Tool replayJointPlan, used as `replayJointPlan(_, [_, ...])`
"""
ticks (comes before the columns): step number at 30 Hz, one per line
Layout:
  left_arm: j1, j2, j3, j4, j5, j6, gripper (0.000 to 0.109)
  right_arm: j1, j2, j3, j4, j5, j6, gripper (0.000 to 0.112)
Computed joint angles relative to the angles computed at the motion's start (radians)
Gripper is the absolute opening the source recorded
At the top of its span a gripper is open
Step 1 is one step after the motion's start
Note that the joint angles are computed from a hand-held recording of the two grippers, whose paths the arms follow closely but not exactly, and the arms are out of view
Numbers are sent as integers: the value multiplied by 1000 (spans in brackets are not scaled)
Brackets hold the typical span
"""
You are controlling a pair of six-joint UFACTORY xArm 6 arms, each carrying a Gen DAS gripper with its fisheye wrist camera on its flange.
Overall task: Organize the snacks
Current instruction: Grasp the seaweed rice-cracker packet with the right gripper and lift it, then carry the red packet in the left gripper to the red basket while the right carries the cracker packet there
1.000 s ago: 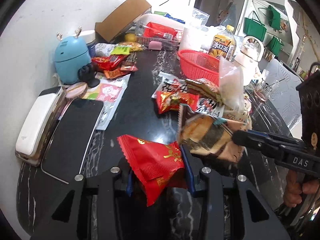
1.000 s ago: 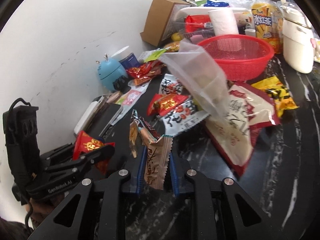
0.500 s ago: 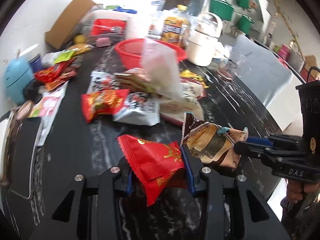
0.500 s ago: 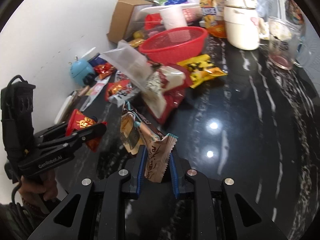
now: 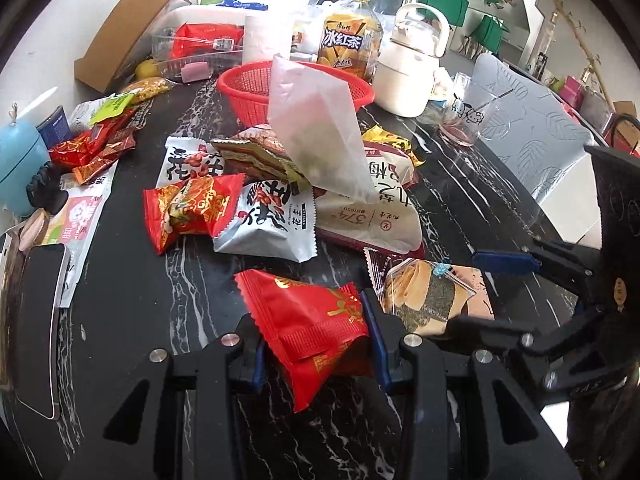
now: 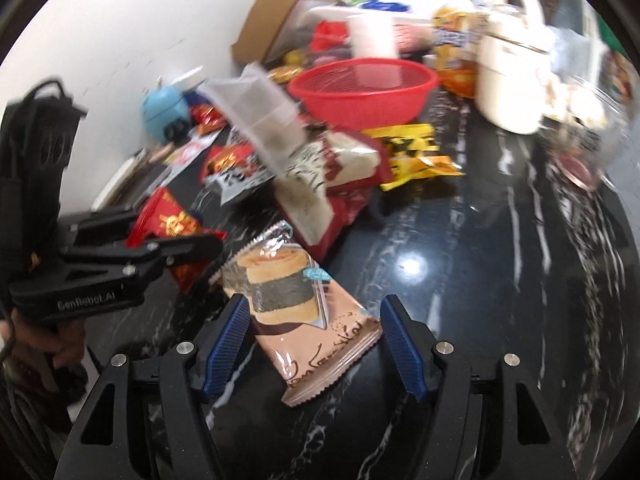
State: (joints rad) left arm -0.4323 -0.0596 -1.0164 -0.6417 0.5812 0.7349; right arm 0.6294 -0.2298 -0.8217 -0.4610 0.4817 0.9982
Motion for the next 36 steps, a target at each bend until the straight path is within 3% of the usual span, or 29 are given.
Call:
replayJointPlan(7, [4, 29, -26, -8, 25, 7, 39, -5, 70, -82, 151, 56, -303, 85])
replayJointPlan(13, [7, 37, -22, 10, 12, -5, 39, 7, 129, -144, 192, 138, -434, 85])
replayJointPlan(15, [7, 37, -18, 22, 4, -13, 39, 14, 129, -140, 161, 123, -429, 79])
replayJointPlan(17, [8, 36, -17, 19, 9, -11, 39, 13, 110, -116, 167, 94, -438, 54])
replayJointPlan(18, [9, 35, -17, 16, 13, -7, 39, 12, 100, -105, 190, 80, -447, 53])
replayJointPlan(24, [3, 2, 10, -17, 14, 35, 39, 22, 53, -49, 303, 18, -467, 52])
replayJointPlan(29, [-21, -45, 51, -17, -39, 51, 39, 45, -8, -25, 185, 55, -322, 52])
replayJointPlan(36, [-31, -110, 51, -53, -35, 86, 39, 78, -67, -37, 35, 102, -163, 52])
